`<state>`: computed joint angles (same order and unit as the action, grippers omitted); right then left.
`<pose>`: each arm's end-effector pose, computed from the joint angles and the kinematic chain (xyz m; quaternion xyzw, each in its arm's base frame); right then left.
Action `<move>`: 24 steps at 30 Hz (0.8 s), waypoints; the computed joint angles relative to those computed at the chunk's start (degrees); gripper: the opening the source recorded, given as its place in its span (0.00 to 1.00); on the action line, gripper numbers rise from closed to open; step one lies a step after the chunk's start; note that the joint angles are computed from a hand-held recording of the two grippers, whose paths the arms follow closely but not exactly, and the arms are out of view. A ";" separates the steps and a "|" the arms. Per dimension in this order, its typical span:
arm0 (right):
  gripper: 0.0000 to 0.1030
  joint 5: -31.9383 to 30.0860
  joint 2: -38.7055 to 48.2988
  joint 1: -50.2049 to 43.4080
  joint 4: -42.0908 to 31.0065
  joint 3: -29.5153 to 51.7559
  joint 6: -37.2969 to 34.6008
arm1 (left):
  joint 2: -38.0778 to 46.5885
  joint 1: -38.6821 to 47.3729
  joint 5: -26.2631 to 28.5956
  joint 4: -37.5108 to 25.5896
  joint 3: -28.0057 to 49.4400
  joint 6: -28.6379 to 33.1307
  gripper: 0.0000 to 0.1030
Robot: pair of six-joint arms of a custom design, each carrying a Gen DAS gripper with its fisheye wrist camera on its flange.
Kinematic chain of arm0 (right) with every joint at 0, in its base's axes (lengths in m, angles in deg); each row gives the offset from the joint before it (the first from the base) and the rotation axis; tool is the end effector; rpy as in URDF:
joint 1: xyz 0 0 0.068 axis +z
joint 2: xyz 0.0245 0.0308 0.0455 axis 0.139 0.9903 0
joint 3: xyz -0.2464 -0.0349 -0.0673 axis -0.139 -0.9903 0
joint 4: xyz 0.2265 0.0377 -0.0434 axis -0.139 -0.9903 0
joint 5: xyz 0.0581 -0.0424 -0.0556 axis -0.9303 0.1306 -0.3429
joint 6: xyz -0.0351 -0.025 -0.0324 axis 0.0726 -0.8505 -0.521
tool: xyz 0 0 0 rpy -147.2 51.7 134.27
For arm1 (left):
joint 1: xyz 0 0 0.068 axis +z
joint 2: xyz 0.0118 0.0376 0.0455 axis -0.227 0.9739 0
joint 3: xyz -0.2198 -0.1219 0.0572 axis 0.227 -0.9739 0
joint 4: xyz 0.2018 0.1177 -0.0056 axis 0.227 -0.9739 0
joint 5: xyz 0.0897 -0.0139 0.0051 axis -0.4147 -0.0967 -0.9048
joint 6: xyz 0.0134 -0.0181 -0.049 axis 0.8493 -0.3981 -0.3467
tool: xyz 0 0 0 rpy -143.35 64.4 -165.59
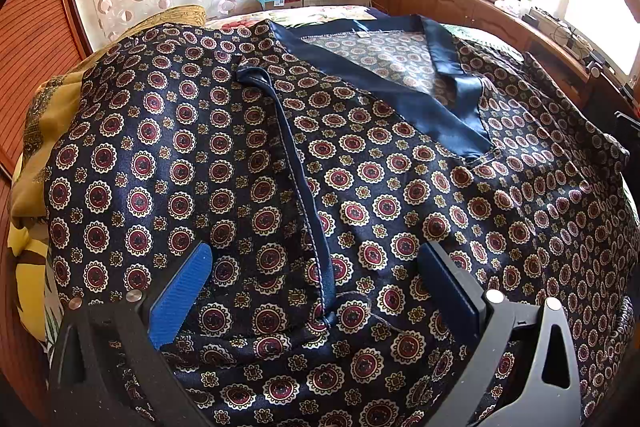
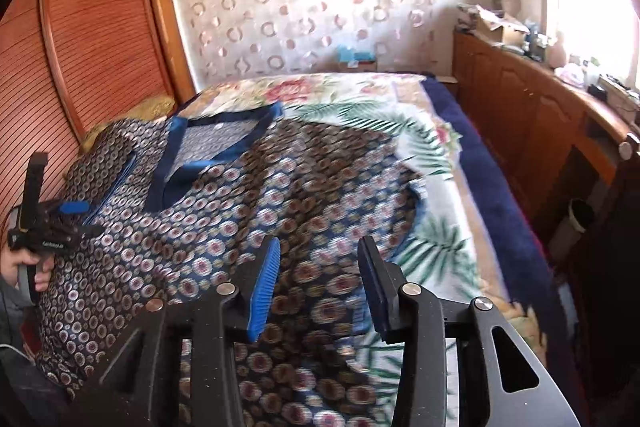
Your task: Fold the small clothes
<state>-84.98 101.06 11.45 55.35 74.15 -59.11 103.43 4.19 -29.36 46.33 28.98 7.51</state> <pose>0.2528 0.0324 0.1536 -0.2491 0.8536 0.1810 0.4201 0.2413 0.0712 0.0310 -0.0698 0.9454 0.0161 0.3179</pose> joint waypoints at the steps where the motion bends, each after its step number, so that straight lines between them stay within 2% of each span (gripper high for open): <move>1: 0.42 0.36 -0.06 -0.86 -0.13 0.08 -0.03 | 0.01 0.01 0.00 0.03 -0.02 0.01 1.00; 4: 0.42 2.69 1.14 -1.09 0.51 0.41 0.58 | 0.02 0.05 0.04 0.11 -0.09 0.03 1.00; 7: 0.42 6.82 8.46 0.70 0.13 4.86 2.15 | 0.03 0.04 0.03 0.15 -0.11 0.00 1.00; 10: 0.42 5.53 15.17 0.78 -2.73 9.75 3.65 | 0.03 0.04 0.02 0.21 -0.15 -0.02 1.00; 13: 0.41 5.54 16.13 1.44 -1.63 10.09 4.20 | 0.12 0.16 0.09 -0.09 0.25 0.04 1.00; 14: 0.34 5.93 15.94 1.68 -1.55 9.87 3.76 | 0.13 0.16 0.10 0.02 0.16 0.05 1.00; 15: 0.30 6.80 15.93 2.43 -0.74 9.44 3.24 | 0.18 0.15 0.10 0.13 0.10 0.03 1.00; 16: 0.22 8.68 16.50 3.60 0.33 9.56 2.32 | 0.12 0.12 0.07 0.18 0.01 0.01 1.00; 17: 0.09 10.76 16.24 4.91 1.34 8.81 1.23 | 0.08 0.12 0.08 0.16 -0.01 0.01 1.00; 21: 0.05 10.92 17.81 6.71 -1.44 13.03 -0.23 | 0.18 0.20 0.13 0.24 0.01 0.03 1.00; 24: 0.05 7.06 16.22 6.43 -1.21 13.06 0.29 | 0.10 0.22 0.14 0.21 -0.05 0.05 1.00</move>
<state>-77.92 117.28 17.88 54.14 87.21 -58.82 103.53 4.40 -29.22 46.55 28.93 7.56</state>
